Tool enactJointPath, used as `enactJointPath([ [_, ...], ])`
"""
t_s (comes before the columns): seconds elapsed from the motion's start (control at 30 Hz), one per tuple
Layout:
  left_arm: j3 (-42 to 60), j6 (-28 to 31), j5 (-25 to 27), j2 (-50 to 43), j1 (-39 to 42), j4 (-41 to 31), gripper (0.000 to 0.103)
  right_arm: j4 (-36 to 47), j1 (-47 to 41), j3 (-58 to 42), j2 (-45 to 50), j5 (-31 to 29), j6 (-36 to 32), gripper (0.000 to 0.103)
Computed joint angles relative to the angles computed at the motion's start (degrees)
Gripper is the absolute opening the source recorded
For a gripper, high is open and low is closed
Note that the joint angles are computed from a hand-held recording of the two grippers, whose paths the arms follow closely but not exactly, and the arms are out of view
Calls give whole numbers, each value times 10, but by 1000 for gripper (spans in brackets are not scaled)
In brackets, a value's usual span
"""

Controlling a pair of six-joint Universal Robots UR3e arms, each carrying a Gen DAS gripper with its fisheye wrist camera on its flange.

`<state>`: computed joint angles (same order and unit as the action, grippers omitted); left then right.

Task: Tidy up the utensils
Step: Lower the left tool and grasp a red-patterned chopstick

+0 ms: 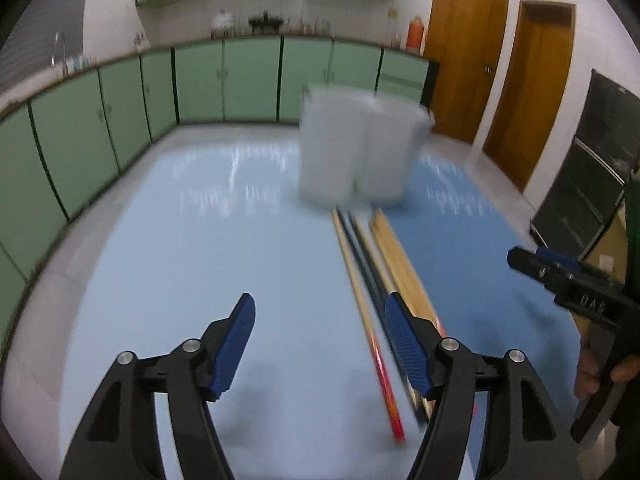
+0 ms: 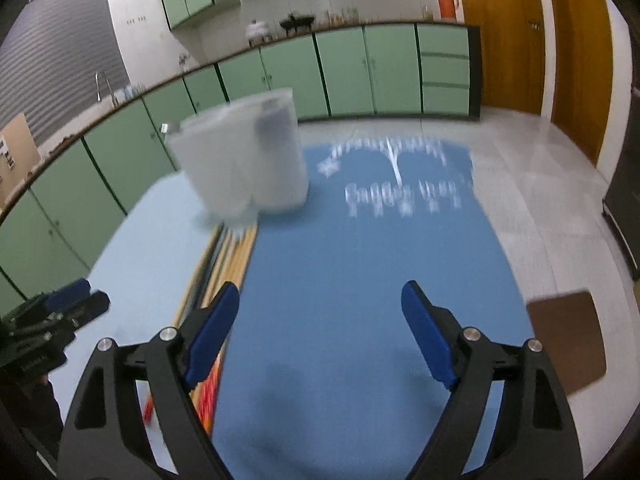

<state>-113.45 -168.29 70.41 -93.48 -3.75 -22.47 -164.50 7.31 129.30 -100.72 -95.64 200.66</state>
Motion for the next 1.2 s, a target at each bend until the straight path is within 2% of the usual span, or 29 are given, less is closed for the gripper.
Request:
enactJointPath([
  [0.2, -89, 10, -6, 60, 0, -11, 66, 38, 39, 55, -66, -18, 78, 81],
  [0.5, -137, 3, 21, 52, -32, 50, 66, 46, 106, 63, -69, -67, 92, 81],
  [0.57, -141, -2, 44, 39, -49, 75, 66, 44, 114, 62, -69, -75, 94, 81],
  [0.63, -149, -4, 65, 37, -60, 98, 60, 35, 126, 62, -61, -83, 95, 80],
  [0.67, -155, -7, 75, 35, -63, 114, 53, 31, 130, 61, -58, -84, 95, 78],
  [0.77, -174, -5, 64, 44, -49, 131, 37, 19, 155, 56, -29, -89, 97, 71],
  [0.87, -179, 2, 61, 47, -40, 135, 29, 12, 172, 52, -4, -80, 98, 65],
  [1.0, -184, 4, 57, 50, -31, 137, 15, 4, 201, 33, 34, -95, 96, 63],
  [1.1, -191, 11, 45, 59, -20, 131, 10, 15, 218, 7, 63, -121, 88, 62],
  [1.2, -189, 10, 48, 55, -24, 133, 10, 13, 223, -5, 76, -128, 84, 61],
])
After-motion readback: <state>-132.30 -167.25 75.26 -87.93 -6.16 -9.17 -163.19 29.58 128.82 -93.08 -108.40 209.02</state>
